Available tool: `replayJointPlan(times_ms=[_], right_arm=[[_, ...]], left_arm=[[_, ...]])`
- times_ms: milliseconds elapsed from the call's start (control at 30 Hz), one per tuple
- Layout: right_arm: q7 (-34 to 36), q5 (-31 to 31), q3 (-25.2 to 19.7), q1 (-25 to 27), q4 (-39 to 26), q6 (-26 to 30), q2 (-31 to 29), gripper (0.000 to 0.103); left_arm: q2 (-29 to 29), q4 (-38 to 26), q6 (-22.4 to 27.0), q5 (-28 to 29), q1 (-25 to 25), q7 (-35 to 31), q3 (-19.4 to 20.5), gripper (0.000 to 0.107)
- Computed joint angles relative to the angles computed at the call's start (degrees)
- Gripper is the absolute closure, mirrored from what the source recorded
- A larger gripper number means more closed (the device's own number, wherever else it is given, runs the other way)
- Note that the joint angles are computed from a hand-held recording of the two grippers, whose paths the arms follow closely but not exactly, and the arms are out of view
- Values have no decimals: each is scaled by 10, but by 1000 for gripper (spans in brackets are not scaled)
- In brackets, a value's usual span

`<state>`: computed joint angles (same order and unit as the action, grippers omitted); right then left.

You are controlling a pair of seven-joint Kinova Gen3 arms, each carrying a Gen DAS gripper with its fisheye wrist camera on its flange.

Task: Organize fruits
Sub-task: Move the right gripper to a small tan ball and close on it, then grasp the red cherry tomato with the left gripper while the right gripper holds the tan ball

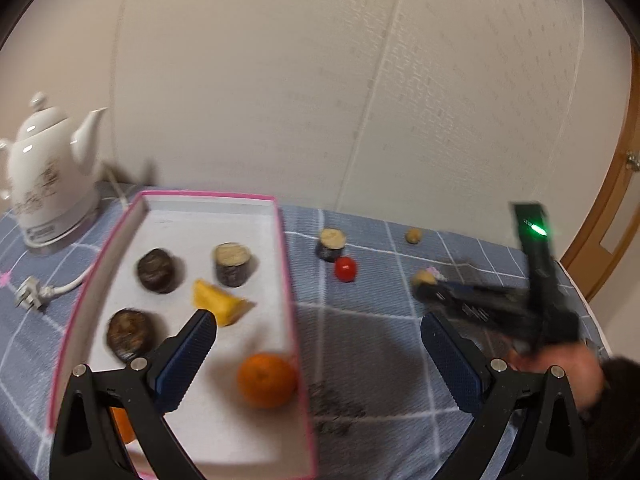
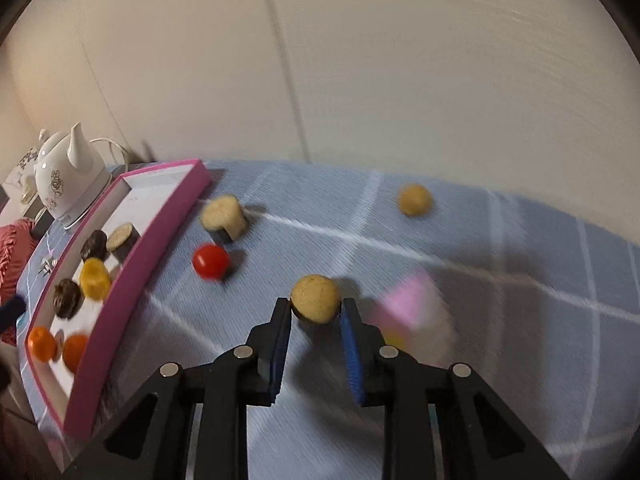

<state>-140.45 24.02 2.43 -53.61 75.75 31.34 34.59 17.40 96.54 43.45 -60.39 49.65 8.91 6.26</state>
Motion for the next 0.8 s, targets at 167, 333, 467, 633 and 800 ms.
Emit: replayJointPlan(times_ms=[167,333,467,633,800], right_arm=[[-114,47,25,-28,123,-36,-77,78],[-230,96,138,-121,202,-108,-114,78],[-275,139,87,-75,204,-124,-115,78],[-318,181,91,-80,217,-141,-125,78],[-334,201,86,-78,218,-142,-128,78]], left_arm=[[65,-102,11,57,-17,-104,2,5],[150,-231,57,129,-30,-219,0,13],[207,-322,112,180,-34,-297,-6,21],[243,-376,137,217,-24,-333,-34,26],[267,-408,151,226,4,-361,-77,27]])
